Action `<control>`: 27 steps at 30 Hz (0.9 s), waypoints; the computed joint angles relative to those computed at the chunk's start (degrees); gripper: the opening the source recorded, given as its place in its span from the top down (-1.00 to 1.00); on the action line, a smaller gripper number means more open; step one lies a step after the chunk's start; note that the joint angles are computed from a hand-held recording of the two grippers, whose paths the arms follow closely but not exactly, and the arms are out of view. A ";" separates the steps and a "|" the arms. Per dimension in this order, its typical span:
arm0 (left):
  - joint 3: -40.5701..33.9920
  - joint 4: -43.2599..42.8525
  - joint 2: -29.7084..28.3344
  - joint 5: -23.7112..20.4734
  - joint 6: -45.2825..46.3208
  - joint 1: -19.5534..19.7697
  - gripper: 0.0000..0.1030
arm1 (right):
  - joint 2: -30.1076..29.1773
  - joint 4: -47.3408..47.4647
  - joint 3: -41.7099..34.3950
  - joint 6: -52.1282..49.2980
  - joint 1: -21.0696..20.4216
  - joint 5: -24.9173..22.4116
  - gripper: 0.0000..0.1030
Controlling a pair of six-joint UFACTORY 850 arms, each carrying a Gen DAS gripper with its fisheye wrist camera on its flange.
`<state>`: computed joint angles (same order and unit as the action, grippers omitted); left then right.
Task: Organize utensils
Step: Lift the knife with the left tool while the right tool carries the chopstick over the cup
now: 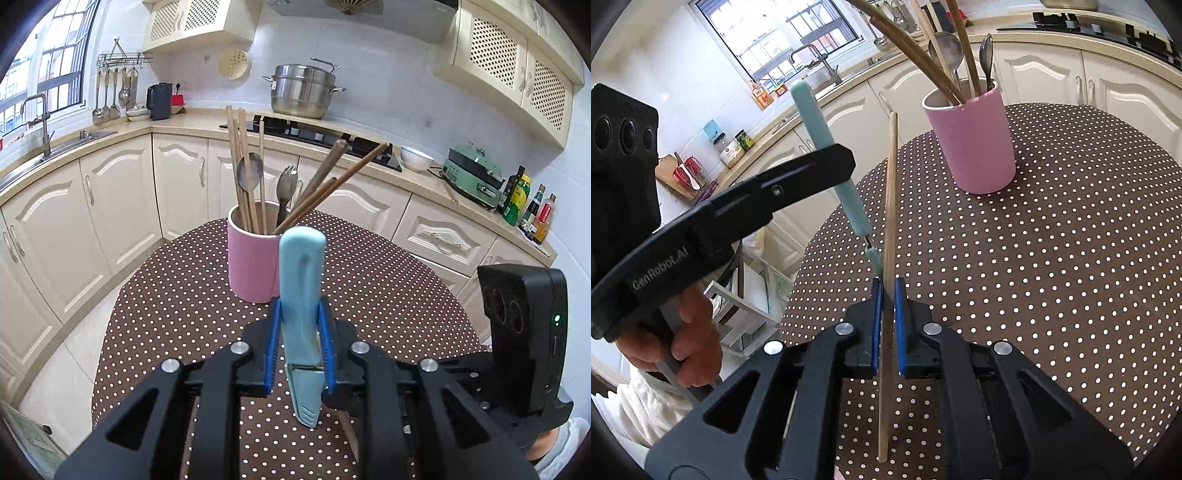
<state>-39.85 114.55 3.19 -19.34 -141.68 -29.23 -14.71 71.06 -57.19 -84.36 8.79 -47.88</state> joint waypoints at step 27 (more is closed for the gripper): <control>-3.81 20.26 2.66 -7.30 -16.70 7.34 0.63 | 4.97 55.24 1.22 -43.98 -0.59 3.91 0.87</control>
